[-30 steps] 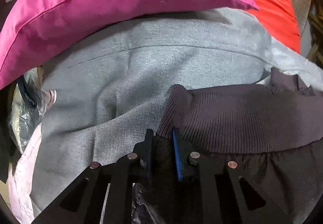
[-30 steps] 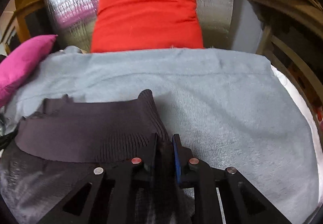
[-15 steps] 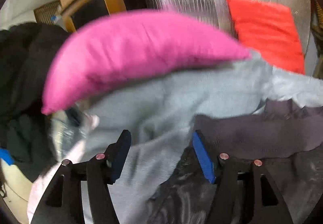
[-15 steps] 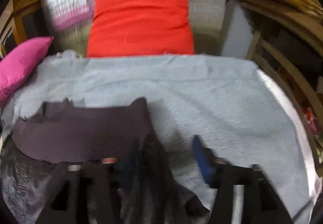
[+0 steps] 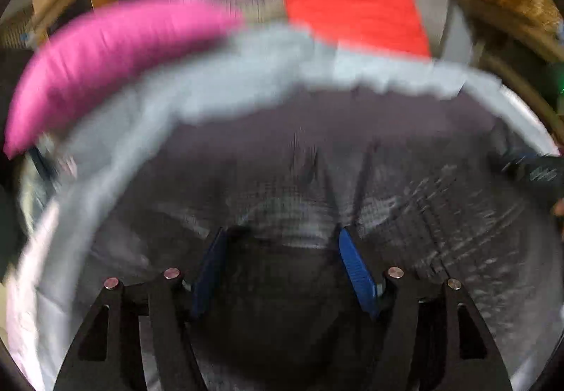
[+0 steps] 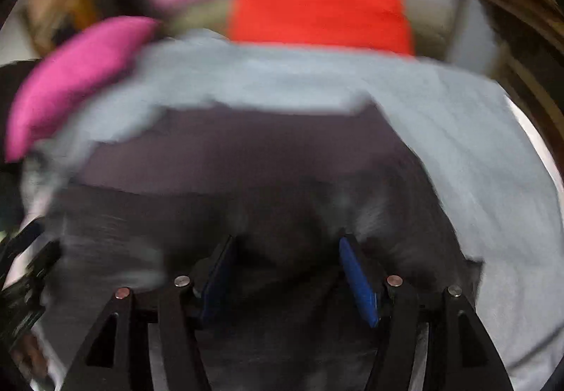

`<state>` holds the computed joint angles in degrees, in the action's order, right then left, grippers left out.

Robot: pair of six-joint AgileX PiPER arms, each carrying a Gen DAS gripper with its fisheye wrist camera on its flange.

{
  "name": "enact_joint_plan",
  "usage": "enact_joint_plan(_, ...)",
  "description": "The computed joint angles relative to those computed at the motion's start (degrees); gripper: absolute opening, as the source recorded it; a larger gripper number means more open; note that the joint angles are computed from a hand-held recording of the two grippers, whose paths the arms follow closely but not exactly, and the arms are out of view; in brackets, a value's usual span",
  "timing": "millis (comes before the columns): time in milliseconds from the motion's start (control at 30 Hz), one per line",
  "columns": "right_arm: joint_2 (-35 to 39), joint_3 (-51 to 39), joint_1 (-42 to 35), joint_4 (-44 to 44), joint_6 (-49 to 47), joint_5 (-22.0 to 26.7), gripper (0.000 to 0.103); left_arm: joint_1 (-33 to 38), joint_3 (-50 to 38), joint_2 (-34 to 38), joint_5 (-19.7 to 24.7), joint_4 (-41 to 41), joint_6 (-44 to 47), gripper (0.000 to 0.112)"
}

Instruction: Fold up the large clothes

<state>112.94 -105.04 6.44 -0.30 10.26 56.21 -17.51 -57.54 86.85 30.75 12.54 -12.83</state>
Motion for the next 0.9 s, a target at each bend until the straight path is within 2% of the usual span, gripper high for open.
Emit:
enact_joint_plan(67, -0.44, 2.16, -0.66, -0.13, 0.80, -2.46, 0.065, -0.75, 0.96, 0.54, -2.19, 4.13, -4.17, 0.070)
enact_joint_plan(167, -0.09, 2.07, 0.37, -2.87, 2.60, -2.82, 0.066, -1.25, 1.03, 1.48, -3.40, 7.36, -7.76, 0.073)
enact_joint_plan(267, -0.61, 6.29, 0.67, -5.84, 6.46, -8.21, 0.066, -1.15, 1.01, 1.33, -3.19, 7.89, -9.41, 0.074)
enact_joint_plan(367, -2.45, 7.38, 2.05, -9.98, 9.59, -8.08, 0.068, 3.00, 0.99, -2.65, -1.21, -4.66, 3.35, 0.073)
enact_joint_plan(433, -6.38, 10.00, 2.39, -11.76, 12.04, -8.30, 0.068, 7.86, 4.19, -8.51, -2.29, -12.54, 11.17, 0.073)
enact_joint_plan(500, -11.88, 14.41, 2.18, -9.73, 10.60, -10.55, 0.068, 14.86, 6.95, -14.49, -1.74, -20.17, 19.18, 0.074)
enact_joint_plan(600, -18.84, 19.82, 2.76, -5.63, 7.05, -12.33, 0.068, 27.52, 10.32, -20.46, 2.05, -33.39, 33.47, 0.074)
enact_joint_plan(667, -23.78, 25.27, 3.57, -4.26, 5.93, -14.31, 0.074, 33.95, 13.34, -22.79, 3.55, -38.56, 39.32, 0.073)
enact_joint_plan(733, -27.10, 30.47, 5.08, -6.61, 8.55, -15.44, 0.074, 36.23, 15.66, -22.30, 3.37, -38.03, 40.98, 0.073)
enact_joint_plan(767, -27.79, 32.50, 5.71, -8.50, 9.95, -15.62, 0.075, 35.13, 16.91, -20.70, 1.66, -34.33, 38.95, 0.074)
enact_joint_plan(833, -25.30, 34.63, 7.60, -14.71, 14.61, -13.96, 0.077, 33.60, 19.22, -18.56, -1.40, -30.88, 37.48, 0.078)
enact_joint_plan(867, -25.60, 36.38, 7.48, -15.40, 15.04, -14.85, 0.081, 33.19, 19.98, -19.07, -2.90, -29.93, 36.64, 0.080)
enact_joint_plan(900, -25.65, 37.06, 7.37, -16.52, 16.29, -15.76, 0.082, 32.73, 19.46, -19.70, -2.15, -27.29, 33.65, 0.080)
